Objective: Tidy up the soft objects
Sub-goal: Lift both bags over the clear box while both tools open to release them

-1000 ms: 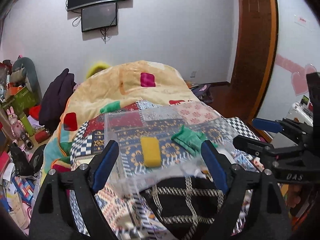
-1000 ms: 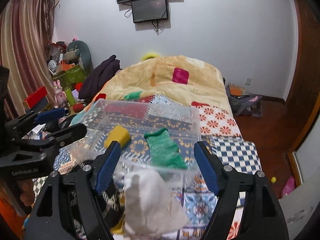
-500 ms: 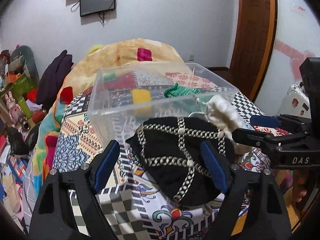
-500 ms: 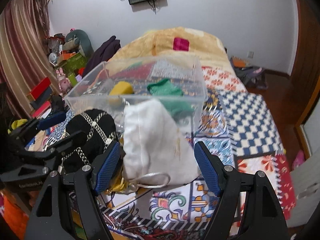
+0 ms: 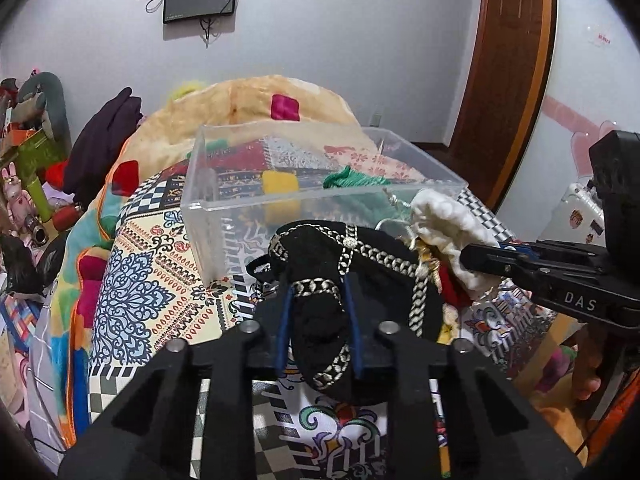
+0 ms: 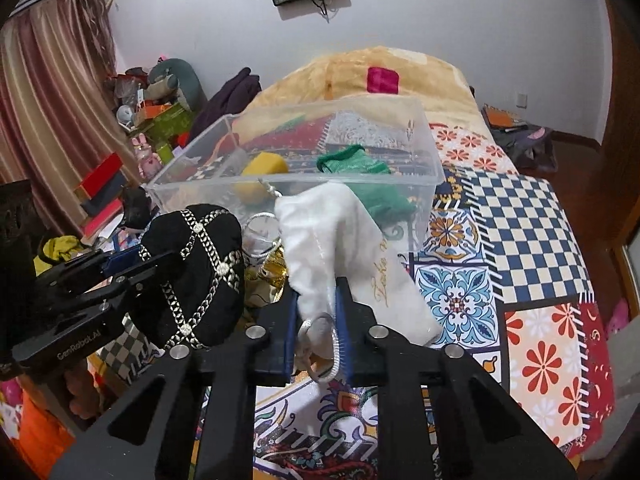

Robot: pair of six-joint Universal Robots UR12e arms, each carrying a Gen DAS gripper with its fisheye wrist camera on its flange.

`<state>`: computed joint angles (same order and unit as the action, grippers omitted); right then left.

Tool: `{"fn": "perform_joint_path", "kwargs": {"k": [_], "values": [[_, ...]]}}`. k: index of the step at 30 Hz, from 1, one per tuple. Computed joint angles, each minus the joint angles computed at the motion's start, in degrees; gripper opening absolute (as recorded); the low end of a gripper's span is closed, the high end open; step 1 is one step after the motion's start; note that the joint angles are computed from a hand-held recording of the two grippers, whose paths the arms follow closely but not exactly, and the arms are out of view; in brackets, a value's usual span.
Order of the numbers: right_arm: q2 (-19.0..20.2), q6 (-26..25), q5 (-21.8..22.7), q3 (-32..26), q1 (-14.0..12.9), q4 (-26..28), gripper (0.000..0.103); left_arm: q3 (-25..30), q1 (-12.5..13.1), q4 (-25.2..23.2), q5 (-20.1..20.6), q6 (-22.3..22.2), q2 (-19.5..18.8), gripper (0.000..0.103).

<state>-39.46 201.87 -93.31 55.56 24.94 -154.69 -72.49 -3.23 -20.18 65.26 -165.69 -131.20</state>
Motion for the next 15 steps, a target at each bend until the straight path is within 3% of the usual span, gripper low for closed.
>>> {"fn": "perform_joint_path", "kwargs": {"k": [8,15], "values": [[-1.6,-0.2,-1.5,2.5,0.3,-7.0,0.009,-1.6,0.9,5.2,-2.9,-1.6,1.5,0.017],[-2.4,-0.9,-3.3,3.6,0.5,-10.6,0.009,-1.7,1.7,9.2,-3.2,-3.7,2.2,0.017]]}}
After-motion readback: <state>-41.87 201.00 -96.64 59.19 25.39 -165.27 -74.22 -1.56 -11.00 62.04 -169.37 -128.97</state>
